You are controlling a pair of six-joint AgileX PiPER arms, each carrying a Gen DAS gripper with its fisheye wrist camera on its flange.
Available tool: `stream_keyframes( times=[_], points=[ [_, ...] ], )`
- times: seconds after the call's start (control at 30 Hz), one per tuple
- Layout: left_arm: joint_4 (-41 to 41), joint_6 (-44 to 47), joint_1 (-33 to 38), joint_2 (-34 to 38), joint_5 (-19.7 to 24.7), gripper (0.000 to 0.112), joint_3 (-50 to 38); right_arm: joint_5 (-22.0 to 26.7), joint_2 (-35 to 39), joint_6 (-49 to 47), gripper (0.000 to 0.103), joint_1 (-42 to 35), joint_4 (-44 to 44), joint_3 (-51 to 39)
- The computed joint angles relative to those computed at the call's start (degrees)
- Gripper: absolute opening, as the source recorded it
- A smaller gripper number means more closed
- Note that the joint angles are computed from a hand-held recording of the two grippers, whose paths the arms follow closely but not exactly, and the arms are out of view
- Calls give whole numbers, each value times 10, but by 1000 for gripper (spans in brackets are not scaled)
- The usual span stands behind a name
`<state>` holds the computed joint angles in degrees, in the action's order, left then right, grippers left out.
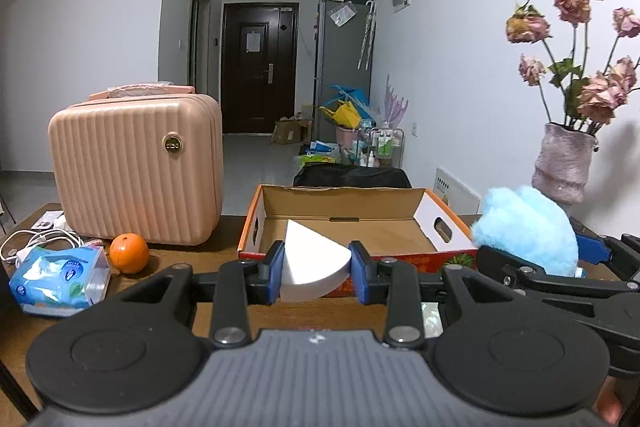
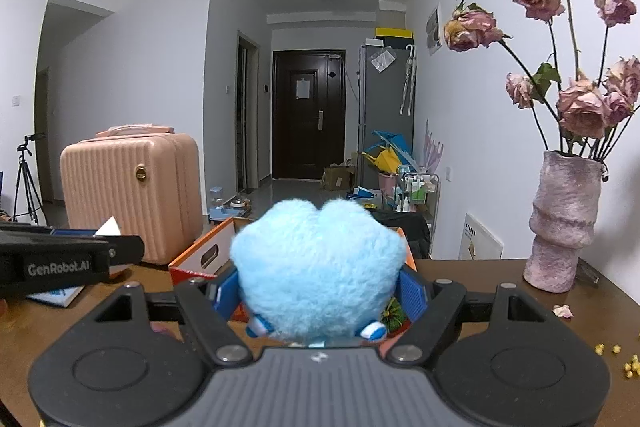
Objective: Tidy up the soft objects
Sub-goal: 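Carry both items over the cardboard box and open both tools to drop them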
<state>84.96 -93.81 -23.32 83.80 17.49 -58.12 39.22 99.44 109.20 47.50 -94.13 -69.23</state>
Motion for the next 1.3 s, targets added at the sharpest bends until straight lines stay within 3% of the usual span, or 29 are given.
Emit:
stream_keyframes(
  times=[0.17, 0.5, 0.8, 1.03, 1.2, 1.3],
  points=[
    [-106, 109, 19, 55, -5, 35, -69, -29, 41, -34, 76, -28, 25, -58],
    [-331, 332, 43, 173, 41, 35, -250, -77, 128, -151, 76, -88, 129, -199],
    [-358, 391, 41, 295, 116, 35, -414, -93, 233, -336, 76, -137, 304, -372],
    [-435, 479, 45, 398, 170, 35, -563, -58, 324, -494, 76, -163, 454, -523],
    [-493, 539, 52, 474, 215, 35, -686, -7, 400, -582, 76, -174, 531, -654],
    [-531, 587, 55, 530, 264, 35, -789, 32, 451, -629, 76, -176, 567, -748]
  ],
)
